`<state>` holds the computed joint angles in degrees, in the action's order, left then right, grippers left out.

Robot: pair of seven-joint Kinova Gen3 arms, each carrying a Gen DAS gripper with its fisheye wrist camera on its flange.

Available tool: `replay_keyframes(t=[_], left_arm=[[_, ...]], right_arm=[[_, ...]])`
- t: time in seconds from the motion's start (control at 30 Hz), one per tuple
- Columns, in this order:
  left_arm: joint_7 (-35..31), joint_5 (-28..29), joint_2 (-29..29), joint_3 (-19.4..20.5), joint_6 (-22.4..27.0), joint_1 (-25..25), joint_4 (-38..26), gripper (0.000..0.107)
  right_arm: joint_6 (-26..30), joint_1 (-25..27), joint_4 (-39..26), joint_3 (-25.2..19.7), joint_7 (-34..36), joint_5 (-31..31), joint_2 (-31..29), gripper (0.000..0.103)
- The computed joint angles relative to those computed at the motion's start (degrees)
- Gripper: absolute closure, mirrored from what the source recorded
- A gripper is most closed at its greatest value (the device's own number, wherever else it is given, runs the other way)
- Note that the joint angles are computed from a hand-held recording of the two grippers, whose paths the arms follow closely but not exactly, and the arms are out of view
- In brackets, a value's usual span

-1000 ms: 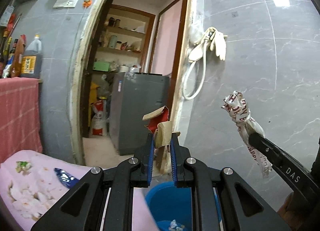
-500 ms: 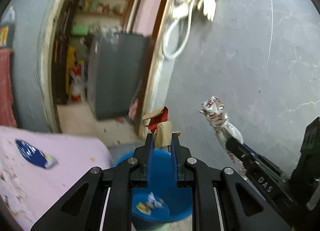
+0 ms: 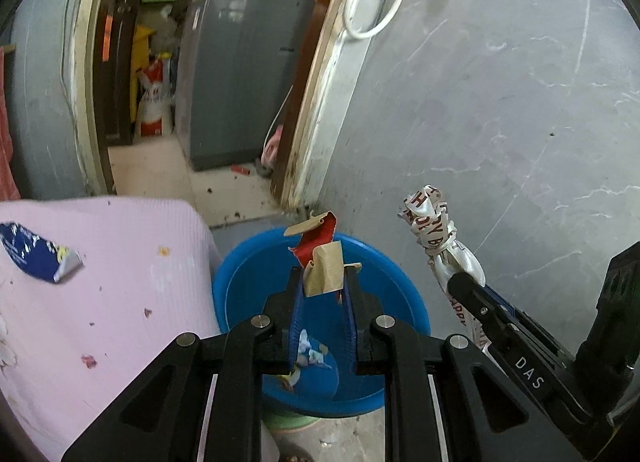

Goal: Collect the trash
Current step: 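Carry both items over the blue basin and open both tools to drop them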

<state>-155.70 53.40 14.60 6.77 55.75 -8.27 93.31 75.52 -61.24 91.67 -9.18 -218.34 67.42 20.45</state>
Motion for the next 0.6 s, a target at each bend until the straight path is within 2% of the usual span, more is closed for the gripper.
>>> replay_keyframes(t=[0.2,0.3,0.37,0.5,0.6], left_arm=[[5.8,-4.4,2.7,0.0,1.8,0.9,-3.3,0.09],[7.8,-5.2,3.1,0.3,3.0,0.2,-4.2,0.084],[7.9,-4.7,3.1,0.4,3.2,-0.5,-4.1,0.08],[7.5,-3.4,2.2,0.3,4.2,-1.9,-3.9,0.079],[5.2,-0.4,0.7,-0.2,3.8,-3.7,-2.7,0.068]], right_arm=[[-3.2,1.7,0.5,0.1,0.0,-1.3,-0.3,0.08],[-3.6,1.9,0.5,0.2,0.2,-1.5,-0.4,0.078],[-3.6,1.8,0.5,0.3,0.3,-1.4,-0.5,0.078],[-2.6,1.3,-0.3,0.4,1.0,-1.2,-0.2,0.074],[-0.9,0.5,-1.3,0.5,1.9,-0.4,0.0,0.071]])
